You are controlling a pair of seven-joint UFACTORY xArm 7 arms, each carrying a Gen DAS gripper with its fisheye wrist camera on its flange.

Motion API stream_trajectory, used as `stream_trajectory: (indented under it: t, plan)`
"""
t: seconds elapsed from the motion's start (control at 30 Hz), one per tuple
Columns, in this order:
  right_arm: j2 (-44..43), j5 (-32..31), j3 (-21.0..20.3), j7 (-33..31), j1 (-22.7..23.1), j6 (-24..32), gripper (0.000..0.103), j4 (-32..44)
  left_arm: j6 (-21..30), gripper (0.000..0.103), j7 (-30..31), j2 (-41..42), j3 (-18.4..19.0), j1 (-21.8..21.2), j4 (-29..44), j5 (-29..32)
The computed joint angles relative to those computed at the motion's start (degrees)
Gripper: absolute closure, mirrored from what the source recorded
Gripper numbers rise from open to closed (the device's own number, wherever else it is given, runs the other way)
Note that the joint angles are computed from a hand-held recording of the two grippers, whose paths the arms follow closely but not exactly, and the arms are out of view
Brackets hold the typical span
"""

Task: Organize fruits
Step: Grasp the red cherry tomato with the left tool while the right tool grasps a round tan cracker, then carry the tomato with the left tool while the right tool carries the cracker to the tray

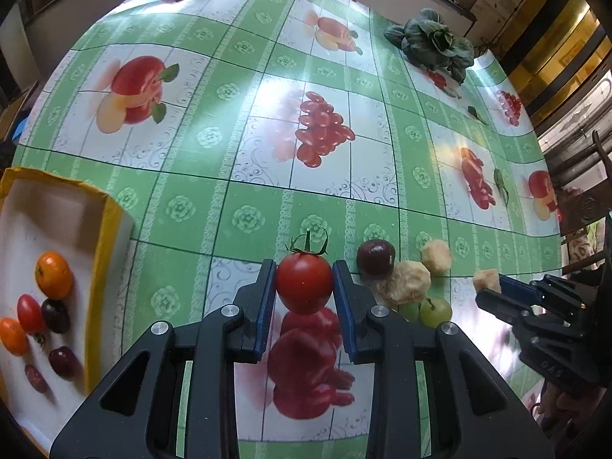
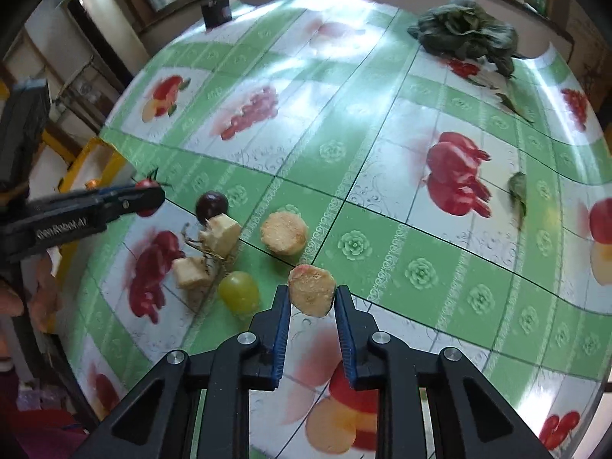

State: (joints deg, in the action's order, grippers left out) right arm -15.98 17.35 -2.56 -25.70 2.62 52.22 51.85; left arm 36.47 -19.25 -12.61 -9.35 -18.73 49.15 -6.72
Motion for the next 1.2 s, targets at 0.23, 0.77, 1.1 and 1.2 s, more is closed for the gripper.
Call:
stream_trajectory:
  t: [0.23,0.77,1.1,1.2]
  plan:
    - [-3.72,2.73,0.6,0.74,1.72,1.76,0.08,-0.57,1.05,0.074,1.47,-5.62,1.02,0.48,-2.86,-0.73]
    - [-0.89,5.65,5.82,2.53,11.03,0.81,0.08,3.23,6.04,0.074,2.82,-18.16,4.09,7.74,-10.23,4.19]
    - [5.02,6.13,9.21,2.06,15.56,0.91,0.08,7.87,6.98,0.074,4.82,-20.8,7.07,13.43,-12.9,5.54]
    - [6.95,6.34,10.02,1.94,16.44,0.89,0.08,9.63,6.81,0.074,5.86,-20.39,8.15,14.83,-13.0,5.51]
